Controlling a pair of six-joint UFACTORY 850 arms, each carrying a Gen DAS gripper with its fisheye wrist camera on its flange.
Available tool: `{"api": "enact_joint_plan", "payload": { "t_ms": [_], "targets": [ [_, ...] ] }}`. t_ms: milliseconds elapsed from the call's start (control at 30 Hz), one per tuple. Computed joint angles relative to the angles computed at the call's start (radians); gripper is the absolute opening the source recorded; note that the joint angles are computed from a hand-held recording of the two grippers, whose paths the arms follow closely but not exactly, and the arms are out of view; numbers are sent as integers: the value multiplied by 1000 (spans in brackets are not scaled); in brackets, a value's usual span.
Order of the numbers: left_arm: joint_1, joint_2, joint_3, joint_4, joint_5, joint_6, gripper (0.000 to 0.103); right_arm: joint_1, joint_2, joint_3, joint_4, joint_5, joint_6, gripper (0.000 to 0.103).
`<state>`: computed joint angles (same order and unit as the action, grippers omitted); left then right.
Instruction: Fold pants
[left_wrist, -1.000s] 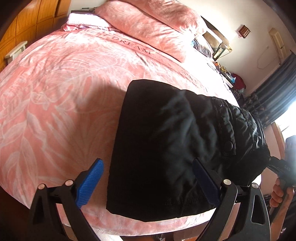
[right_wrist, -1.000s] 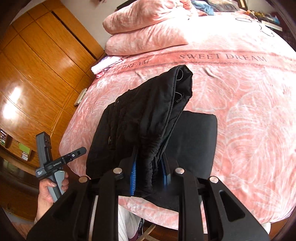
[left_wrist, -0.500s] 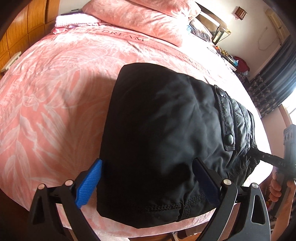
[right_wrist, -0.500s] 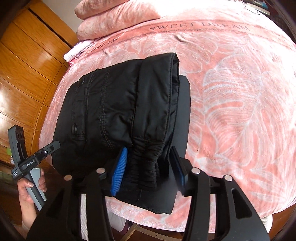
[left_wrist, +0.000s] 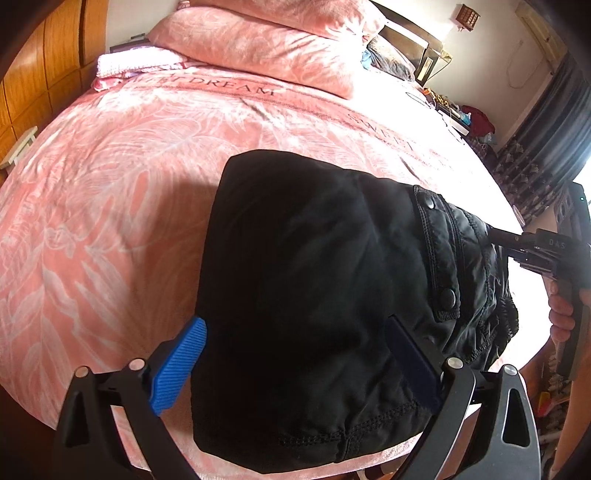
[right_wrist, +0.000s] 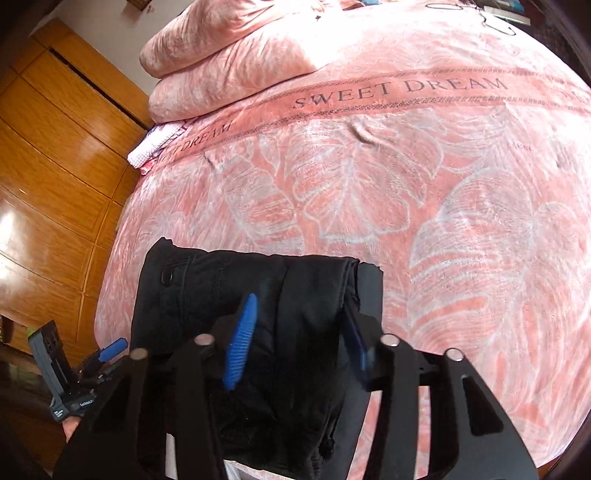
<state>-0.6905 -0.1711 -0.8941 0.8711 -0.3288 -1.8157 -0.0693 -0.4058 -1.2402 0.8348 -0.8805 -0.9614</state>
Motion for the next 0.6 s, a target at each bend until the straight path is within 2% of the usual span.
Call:
{"api": "enact_joint_plan", "payload": {
  "t_ms": [33,100,200,267,367,467,533,600],
  "targets": [
    [4,-8,-4,-18,7,16,98,-1,-3,-3,6,-7,-6,13],
    [6,-22,-11,-28,6,22,98,-6,0,-4,33,-22,-32,7],
    [2,-23,-18,26,2,-24,98,-7,20,-1,62,11,-56,5],
    [-2,-23,-25,45,-7,-39,98,4,14,-14,4,54,17,5],
    [1,-52,-52,-36,-16,65,99,17,-42,-42,-76,37,93,6],
    [-1,-76,-67,-69,-37,110,99,7,-51,-24,-70,35,75,15],
    [-2,-70,-63,-73,-39,109,99,-12,-30,-2,-43,40,60,37],
    [-4,-53,-52,-60,-39,91,99,-41,-5,23,2,16,7,42]
  ]
}}
